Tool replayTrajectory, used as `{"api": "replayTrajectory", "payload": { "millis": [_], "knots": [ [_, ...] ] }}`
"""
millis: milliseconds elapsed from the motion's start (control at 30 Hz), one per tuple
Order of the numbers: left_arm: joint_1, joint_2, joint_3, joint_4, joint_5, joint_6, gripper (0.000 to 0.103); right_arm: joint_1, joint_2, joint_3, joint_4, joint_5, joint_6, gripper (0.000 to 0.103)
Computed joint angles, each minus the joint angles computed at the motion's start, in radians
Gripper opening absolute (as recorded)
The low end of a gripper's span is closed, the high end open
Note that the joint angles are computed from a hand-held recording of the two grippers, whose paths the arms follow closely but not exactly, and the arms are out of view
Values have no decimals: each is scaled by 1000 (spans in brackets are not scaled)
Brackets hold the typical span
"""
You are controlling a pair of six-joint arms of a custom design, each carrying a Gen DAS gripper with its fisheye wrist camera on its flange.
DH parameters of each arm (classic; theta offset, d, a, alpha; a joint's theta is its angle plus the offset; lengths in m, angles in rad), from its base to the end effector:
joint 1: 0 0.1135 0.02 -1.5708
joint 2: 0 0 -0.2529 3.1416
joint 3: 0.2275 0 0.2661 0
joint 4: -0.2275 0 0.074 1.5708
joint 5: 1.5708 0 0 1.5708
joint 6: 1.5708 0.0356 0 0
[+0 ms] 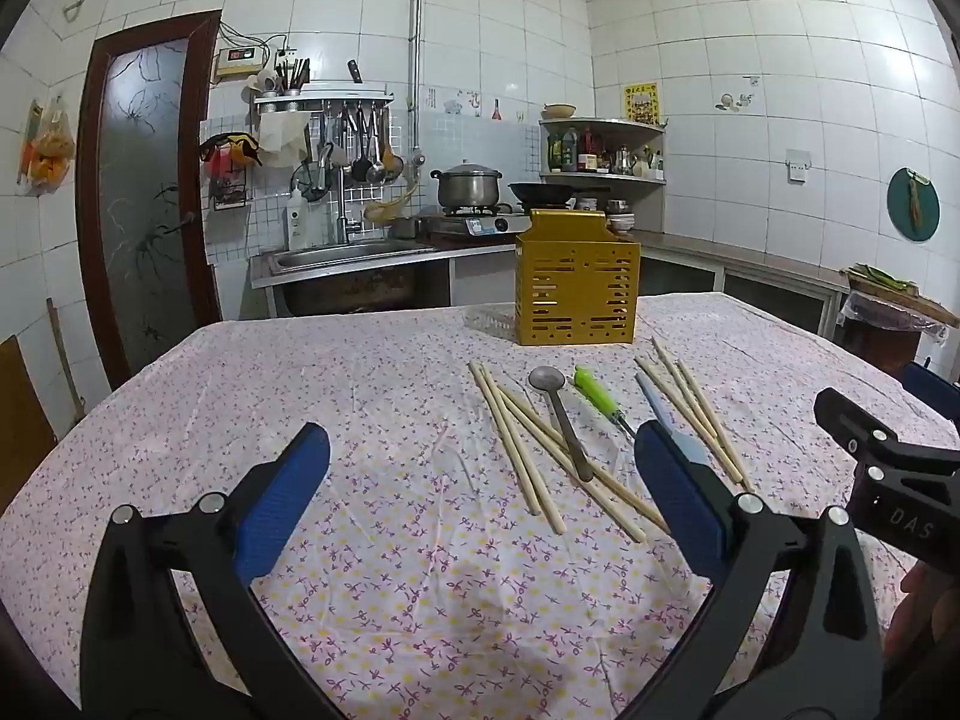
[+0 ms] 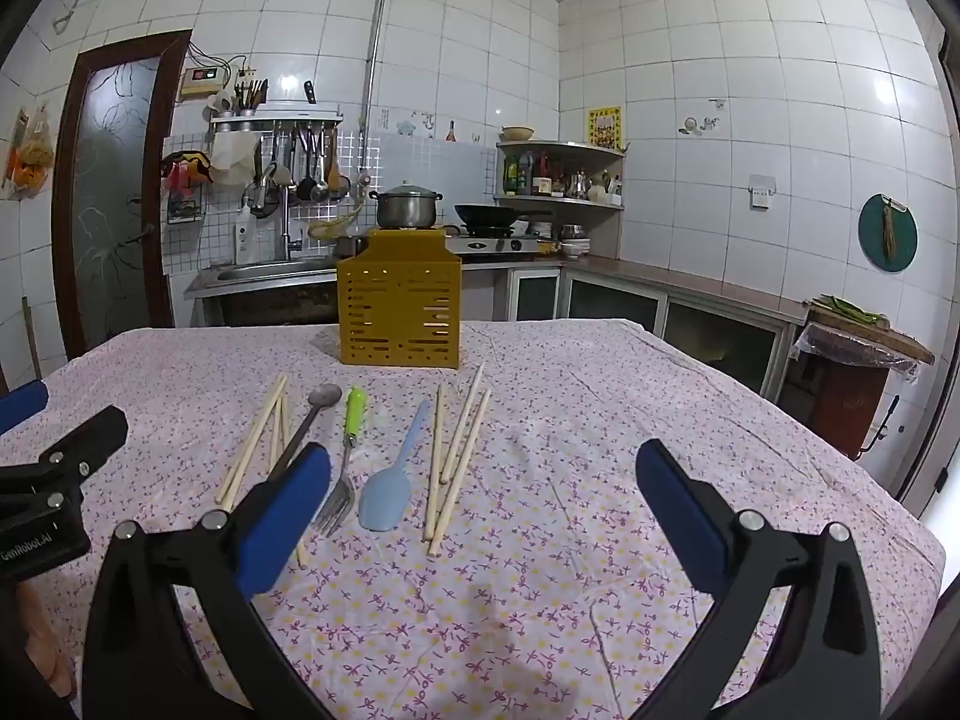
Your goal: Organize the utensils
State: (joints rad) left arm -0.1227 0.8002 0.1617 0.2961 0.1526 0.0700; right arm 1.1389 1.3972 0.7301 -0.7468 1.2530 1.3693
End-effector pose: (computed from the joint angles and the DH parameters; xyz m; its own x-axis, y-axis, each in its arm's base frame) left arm 0.1885 -0.0287 0.1520 -0.3140 0.1084 -0.9432 0.2858 0.9582 0.0150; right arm 0.1272 0.1951 0.1653 -0.2999 0.0807 -0.9505 0.3607 0.9320 -0.0347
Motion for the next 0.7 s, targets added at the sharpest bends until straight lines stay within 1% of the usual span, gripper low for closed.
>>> {"api": "replayTrajectory", "payload": {
  "millis": [67, 167, 200, 267, 433, 467, 700],
  "knots": [
    [-4, -26, -8, -15, -5, -2, 98, -1, -11, -5, -2, 1, -2, 99],
    [-7, -25, -8, -15, -8, -1, 98, -1, -11, -3, -7, 0, -1, 99],
    [-8, -24, -7, -15, -9, 0, 98, 6, -7, 6, -32, 0, 20, 99],
    [-14, -33, -7, -26, -16, -2, 98, 8, -6, 8, -40, 1, 29, 99],
    [-18, -36, 1, -40, -19, -2, 98, 4, -7, 5, -30, 1, 19, 99],
    [-15, -33, 1, -39, -17, -1, 98, -5, -12, -6, 2, -1, -9, 99],
    [-11, -24, -1, -29, -12, 0, 98, -3, -13, -3, -1, 1, -3, 99]
  ]
}}
